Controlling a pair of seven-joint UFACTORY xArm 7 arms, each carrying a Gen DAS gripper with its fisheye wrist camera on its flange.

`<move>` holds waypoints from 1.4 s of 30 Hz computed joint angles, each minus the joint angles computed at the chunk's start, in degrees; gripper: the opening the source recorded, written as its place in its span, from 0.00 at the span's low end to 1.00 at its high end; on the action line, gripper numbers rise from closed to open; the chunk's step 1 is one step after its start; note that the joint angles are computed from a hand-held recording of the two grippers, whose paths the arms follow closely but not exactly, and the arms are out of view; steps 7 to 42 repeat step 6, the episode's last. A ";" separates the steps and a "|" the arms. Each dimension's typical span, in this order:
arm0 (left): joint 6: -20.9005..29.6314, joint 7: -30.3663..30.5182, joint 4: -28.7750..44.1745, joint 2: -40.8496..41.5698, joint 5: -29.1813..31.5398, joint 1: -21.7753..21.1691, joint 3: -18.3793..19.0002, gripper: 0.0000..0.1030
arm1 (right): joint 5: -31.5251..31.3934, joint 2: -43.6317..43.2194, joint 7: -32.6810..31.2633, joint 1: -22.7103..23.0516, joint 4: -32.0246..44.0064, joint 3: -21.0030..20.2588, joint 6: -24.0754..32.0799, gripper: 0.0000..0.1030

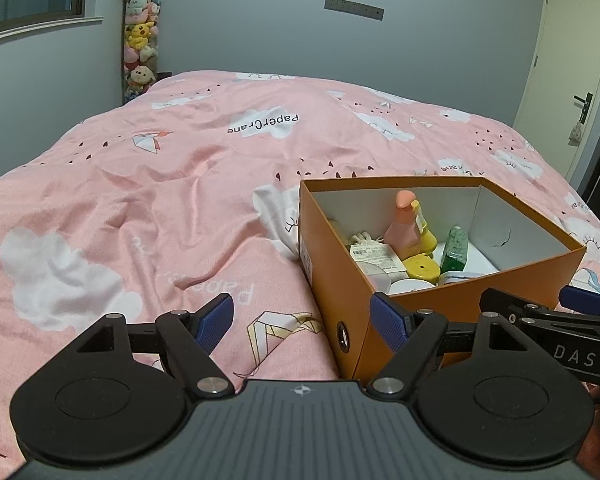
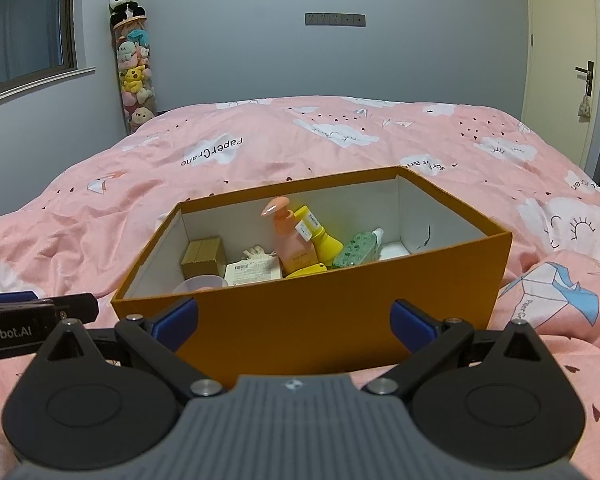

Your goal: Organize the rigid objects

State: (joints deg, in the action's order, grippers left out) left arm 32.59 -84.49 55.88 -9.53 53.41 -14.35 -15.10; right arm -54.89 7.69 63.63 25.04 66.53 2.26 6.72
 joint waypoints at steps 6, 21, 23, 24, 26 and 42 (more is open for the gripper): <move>0.21 -0.87 0.12 0.04 0.86 -0.04 -0.12 0.88 | 1.16 0.10 -0.88 -0.01 -0.09 0.07 0.04 0.97; 0.21 -0.87 0.12 0.04 0.86 -0.04 -0.12 0.88 | 1.16 0.10 -0.88 -0.01 -0.09 0.07 0.04 0.97; 0.21 -0.87 0.12 0.04 0.86 -0.04 -0.12 0.88 | 1.16 0.10 -0.88 -0.01 -0.09 0.07 0.04 0.97; 0.21 -0.87 0.12 0.04 0.86 -0.04 -0.12 0.88 | 1.16 0.10 -0.88 -0.01 -0.09 0.07 0.04 0.97; 0.21 -0.87 0.12 0.04 0.86 -0.04 -0.12 0.88 | 1.16 0.10 -0.88 -0.01 -0.09 0.07 0.04 0.97; 0.21 -0.87 0.12 0.04 0.86 -0.04 -0.12 0.88 | 1.16 0.10 -0.88 -0.01 -0.09 0.07 0.04 0.97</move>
